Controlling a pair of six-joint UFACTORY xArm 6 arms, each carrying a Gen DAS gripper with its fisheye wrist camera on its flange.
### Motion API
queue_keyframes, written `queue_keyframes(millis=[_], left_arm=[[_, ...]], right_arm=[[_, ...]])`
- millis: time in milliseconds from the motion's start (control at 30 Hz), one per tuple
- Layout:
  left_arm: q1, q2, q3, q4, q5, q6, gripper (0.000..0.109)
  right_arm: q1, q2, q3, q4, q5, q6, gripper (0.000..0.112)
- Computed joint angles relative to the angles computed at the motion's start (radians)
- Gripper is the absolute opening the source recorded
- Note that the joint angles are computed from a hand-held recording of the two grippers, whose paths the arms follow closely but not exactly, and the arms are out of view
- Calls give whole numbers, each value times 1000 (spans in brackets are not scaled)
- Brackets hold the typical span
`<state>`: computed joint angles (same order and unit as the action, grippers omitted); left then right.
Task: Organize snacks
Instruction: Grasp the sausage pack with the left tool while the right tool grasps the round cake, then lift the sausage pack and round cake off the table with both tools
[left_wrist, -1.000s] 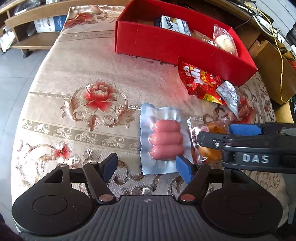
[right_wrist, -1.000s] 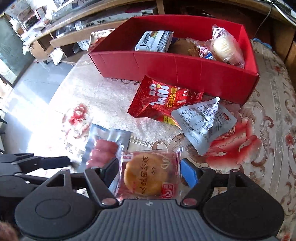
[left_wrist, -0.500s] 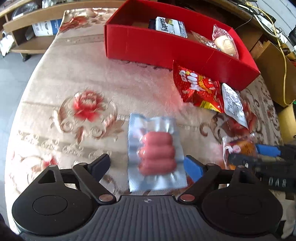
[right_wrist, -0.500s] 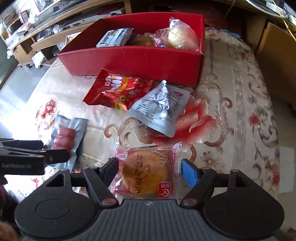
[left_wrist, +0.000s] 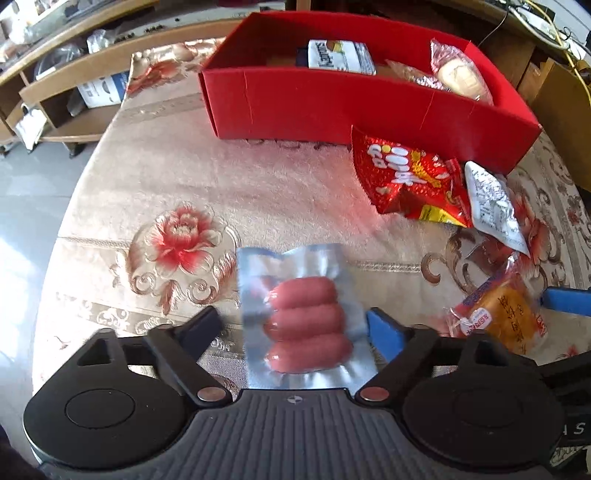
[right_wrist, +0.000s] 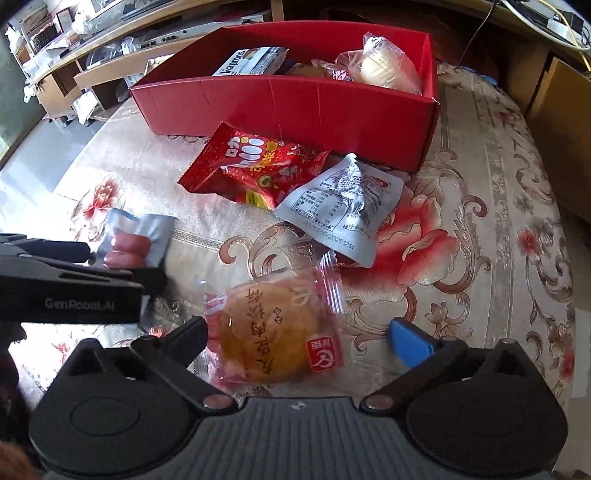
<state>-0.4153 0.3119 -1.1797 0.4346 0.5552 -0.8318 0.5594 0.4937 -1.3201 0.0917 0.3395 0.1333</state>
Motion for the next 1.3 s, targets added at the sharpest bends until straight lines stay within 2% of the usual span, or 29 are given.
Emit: queue_keyframes(millis=[67,167,333,500,767,833,1000,1100,1300], left_arm=[[-1,-14,12,-15,-10,31,76],[-10,-17,9,-13,-2,32,76],[-17,-35,18,-53,-4,58,75],[-25,-50,19,-47,-12,57,75],[-16,-62,23,-76,-32,63,75],[-12,-59,24,-94,-35,71,75],[-3,-66,37,-147,-62,105,75],[0,-72,48,-195,-78,152,75],[8,-80,64,-299,-103,242,75]], right_arm=[[0,-4,3,-18,1,10,98],[3,-27,21,-14,-5,2,72],[5,-60,54,-60,-22,35,62],[-1,-90,83,-6,-46,0,52],[-11,-96,86,138,-43,-104,49],[-18,-88,71,215,-11,-151,52],[-28,-88,56,300,28,-197,63],[-25,-113,49,326,67,-333,63],[-6,-143,31,50,123,-493,63]])
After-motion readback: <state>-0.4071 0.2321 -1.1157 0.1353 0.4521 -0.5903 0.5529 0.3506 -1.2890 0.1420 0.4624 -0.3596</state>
